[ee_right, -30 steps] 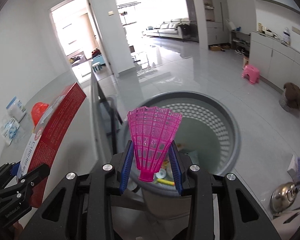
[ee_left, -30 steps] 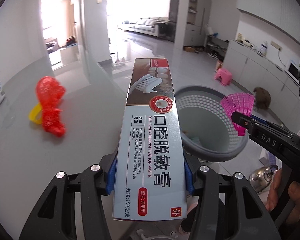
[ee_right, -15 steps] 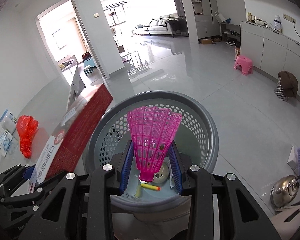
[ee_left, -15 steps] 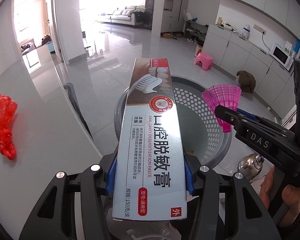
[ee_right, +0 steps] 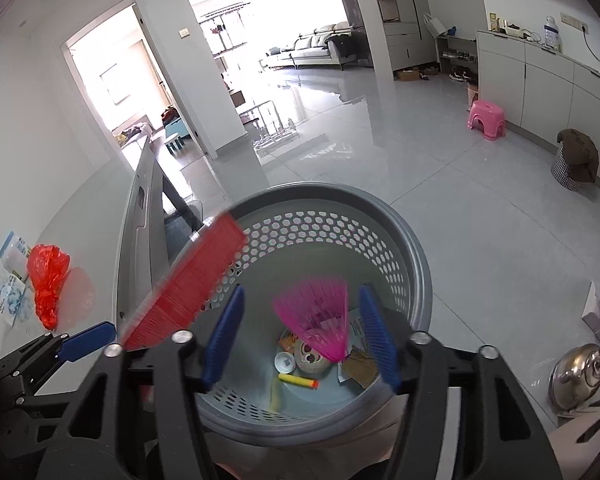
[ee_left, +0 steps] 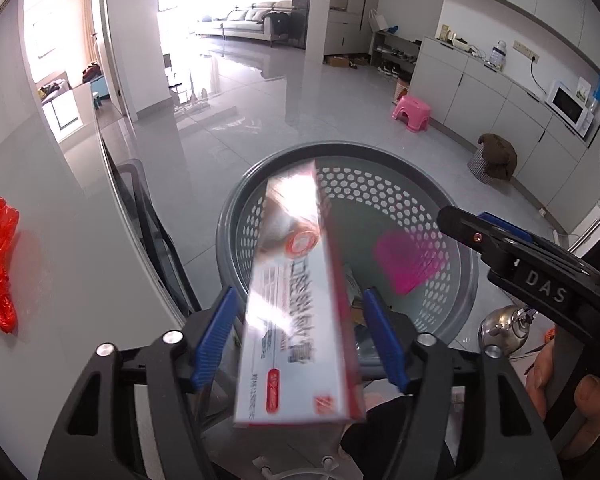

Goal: Collect trash
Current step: 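Carry the box and shuttlecock over the wastebasket and open both grippers, then withdraw both open grippers from the wastebasket toward the table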

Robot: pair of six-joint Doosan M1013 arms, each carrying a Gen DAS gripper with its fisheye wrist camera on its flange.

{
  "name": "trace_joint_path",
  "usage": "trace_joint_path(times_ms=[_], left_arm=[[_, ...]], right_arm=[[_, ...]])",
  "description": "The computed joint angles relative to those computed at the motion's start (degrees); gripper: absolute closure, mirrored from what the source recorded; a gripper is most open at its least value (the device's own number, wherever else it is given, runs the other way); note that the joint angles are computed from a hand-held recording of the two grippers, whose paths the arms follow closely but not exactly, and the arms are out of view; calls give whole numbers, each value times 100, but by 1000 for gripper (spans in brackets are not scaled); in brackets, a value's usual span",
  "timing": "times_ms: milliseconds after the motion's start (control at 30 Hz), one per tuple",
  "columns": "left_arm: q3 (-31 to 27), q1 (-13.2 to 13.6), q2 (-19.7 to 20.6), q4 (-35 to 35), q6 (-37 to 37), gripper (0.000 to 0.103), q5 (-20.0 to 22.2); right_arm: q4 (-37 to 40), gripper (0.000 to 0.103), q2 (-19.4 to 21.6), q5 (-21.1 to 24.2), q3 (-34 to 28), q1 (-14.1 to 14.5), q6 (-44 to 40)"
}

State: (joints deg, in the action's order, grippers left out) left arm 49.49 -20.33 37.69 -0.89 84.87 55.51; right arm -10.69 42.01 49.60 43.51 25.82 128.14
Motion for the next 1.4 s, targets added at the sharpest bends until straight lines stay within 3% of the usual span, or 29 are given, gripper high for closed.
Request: trace_joint_path(times_ms=[533,1000,1400], left_arm=[[76,24,-94,75,-210,34,-58],[534,24,-430,412,-519,30,-432],[1076,130,-804,938,-1136,15,-770]], right_arm=[[2,42,-143,-121,254,10,164],[-110,42,-336,-337,497,123,222],[-238,32,-409,-527,550,309,47]])
